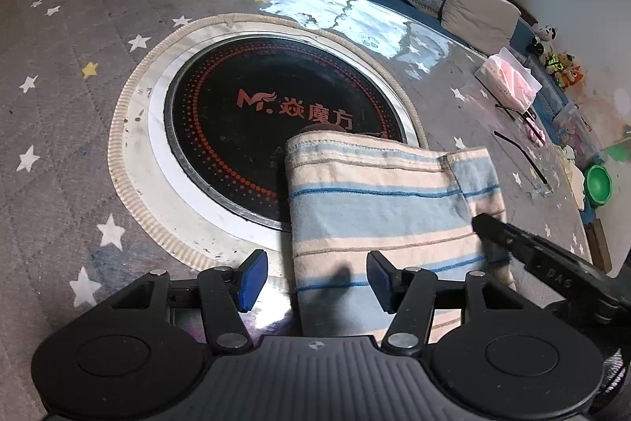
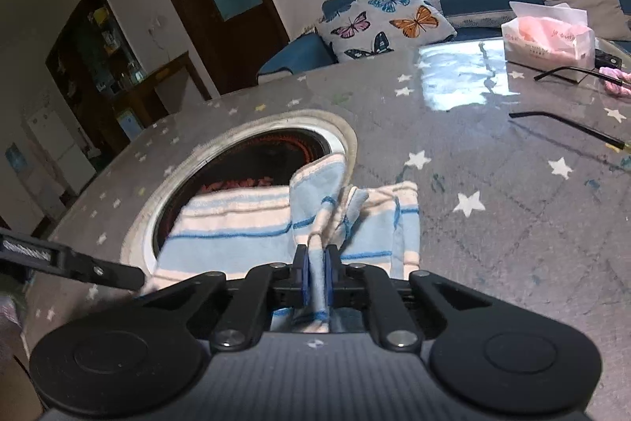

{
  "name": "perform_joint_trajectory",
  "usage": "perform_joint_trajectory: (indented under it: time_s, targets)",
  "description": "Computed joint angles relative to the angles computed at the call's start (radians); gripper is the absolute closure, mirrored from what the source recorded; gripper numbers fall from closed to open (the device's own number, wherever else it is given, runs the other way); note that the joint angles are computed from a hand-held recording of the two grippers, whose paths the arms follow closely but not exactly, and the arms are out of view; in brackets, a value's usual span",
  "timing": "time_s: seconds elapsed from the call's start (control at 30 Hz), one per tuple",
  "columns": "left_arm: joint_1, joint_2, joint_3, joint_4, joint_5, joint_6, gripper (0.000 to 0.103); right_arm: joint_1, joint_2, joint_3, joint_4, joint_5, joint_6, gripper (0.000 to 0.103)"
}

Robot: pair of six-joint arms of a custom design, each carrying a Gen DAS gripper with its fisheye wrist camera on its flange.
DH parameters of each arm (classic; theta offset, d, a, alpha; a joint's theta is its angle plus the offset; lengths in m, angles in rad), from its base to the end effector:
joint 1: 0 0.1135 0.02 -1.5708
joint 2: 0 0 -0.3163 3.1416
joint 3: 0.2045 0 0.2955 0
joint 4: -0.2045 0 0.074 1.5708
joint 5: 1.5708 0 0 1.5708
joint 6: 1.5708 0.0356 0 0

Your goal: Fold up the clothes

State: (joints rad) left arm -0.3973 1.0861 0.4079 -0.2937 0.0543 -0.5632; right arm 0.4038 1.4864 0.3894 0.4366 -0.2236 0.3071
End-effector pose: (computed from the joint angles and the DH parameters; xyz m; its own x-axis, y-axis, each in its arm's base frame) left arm 0.1812 -0.0781 0.1681 -0.8653 -0.2150 -0.4527 -0.0561 0.9392 -0.3389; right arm 0.2402 0.1112 0.1319 -0.7022 0.0205 -0.7117 -0.3482 0.8620 0.3684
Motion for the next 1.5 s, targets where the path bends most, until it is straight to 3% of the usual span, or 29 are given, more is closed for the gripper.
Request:
perform_joint_trajectory:
  time_s: [0.3,0.57,0.63,0.73,0.93,1.23,1.27,1.5]
  targets:
    - [0.008,0.027,-0.001,0.009,0.006,0.004,0.043,-0.035,-0.13,-0.029,-0.009,-0.018,0.029,0.097]
    - [-0.01,0.037,0.007,0.004,-0.009,0.012,0.042,-0.069,0.002,-0.014,0.042,0.017,0.056,0.096]
    - [-0.016,0.026,0.012,-0.001,-0.02,0.02,0.042,-0.078,0.027,0.0,0.021,-0.001,0.061,0.091]
    - [-0.014,0.035,0.027,0.002,-0.035,0.037,0.042,-0.08,0.006,-0.005,0.012,0.035,0.034,0.084]
    - [-0.042,0.106,0.068,0.057,-0.08,0.039,0.044,-0.063,-0.063,0.006,0.001,0.077,-0.01,0.084]
    - [-0.064,0.24,0.101,0.232,-0.056,0.086,0.067,-0.008,0.065,0.092,0.024,0.083,-0.056,0.084]
    - [-0.063,0.26,0.106,0.248,-0.054,0.09,0.074,-0.011,0.079,0.101,0.02,0.083,-0.055,0.084]
    - [-0.044,0.365,0.121,0.319,-0.055,0.117,0.081,-0.041,0.142,0.118,0.027,0.057,-0.06,0.087]
